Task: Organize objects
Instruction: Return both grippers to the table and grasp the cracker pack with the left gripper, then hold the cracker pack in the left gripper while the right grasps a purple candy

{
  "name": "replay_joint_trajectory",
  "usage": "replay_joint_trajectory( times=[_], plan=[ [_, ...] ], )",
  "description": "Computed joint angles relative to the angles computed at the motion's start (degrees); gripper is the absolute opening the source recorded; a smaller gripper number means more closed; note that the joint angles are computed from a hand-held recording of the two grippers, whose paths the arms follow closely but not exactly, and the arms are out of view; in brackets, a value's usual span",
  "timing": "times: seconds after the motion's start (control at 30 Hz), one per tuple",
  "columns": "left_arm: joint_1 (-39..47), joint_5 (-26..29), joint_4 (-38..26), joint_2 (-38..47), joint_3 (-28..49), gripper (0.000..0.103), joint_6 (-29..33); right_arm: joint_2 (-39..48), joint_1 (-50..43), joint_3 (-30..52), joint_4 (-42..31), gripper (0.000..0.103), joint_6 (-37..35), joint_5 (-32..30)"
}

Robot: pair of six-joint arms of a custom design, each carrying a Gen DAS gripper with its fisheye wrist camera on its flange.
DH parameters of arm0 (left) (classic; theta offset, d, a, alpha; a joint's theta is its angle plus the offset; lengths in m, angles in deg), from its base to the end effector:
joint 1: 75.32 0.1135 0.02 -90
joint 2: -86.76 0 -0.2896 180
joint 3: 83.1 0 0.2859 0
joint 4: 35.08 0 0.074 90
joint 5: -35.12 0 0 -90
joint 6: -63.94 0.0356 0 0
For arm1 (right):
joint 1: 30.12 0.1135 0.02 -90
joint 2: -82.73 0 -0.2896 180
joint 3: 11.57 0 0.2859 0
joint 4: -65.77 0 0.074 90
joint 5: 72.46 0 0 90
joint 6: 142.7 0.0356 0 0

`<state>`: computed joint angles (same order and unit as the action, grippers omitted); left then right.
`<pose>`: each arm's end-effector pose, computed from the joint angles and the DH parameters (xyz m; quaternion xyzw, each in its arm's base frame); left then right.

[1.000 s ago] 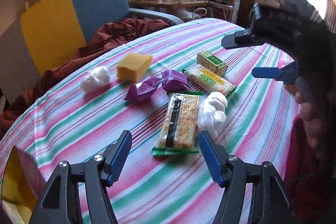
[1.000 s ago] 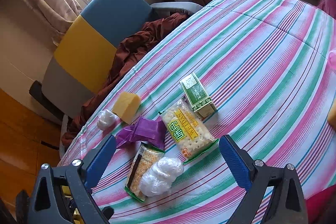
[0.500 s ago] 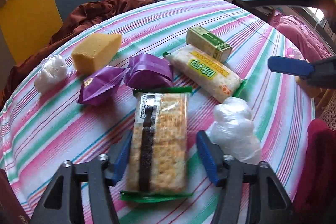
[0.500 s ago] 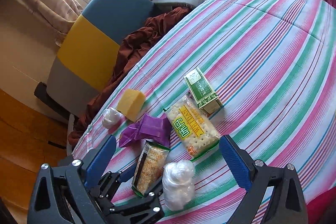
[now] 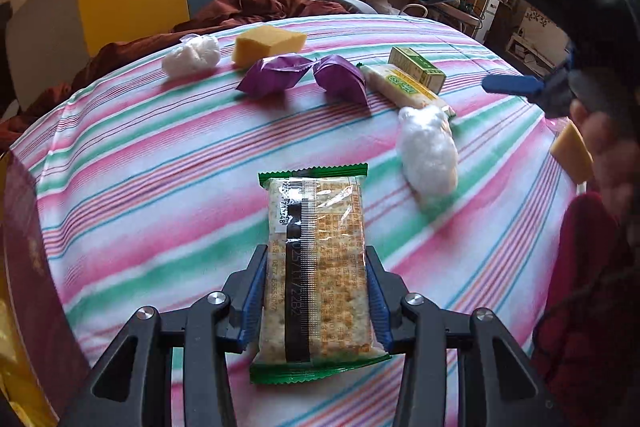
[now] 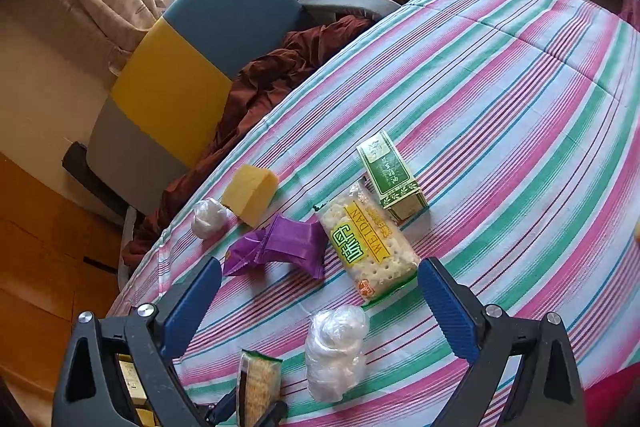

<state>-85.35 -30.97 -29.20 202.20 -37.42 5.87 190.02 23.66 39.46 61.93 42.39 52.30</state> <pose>0.2833 -0.0648 0.0111 0.3849 0.8731 -0.1561 0.2554 0.2033 0.2432 0.0628 0.3973 0.8356 0.1597 0.3441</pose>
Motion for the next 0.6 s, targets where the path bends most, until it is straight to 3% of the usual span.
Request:
replay_joint_trajectory(
  times=[0.33,0.6],
  plan=[
    [5.1,5.3,7.8,0.2,-5.2,0.045,4.4,4.6,0.0,8.2,-7.6,0.099,-8.5,-2.6],
    [5.7,7.2,12.5,2.4,-6.1,0.045,5.9,8.1,0.4,15.0,-8.5,0.084,-19.6,-6.7]
  ],
)
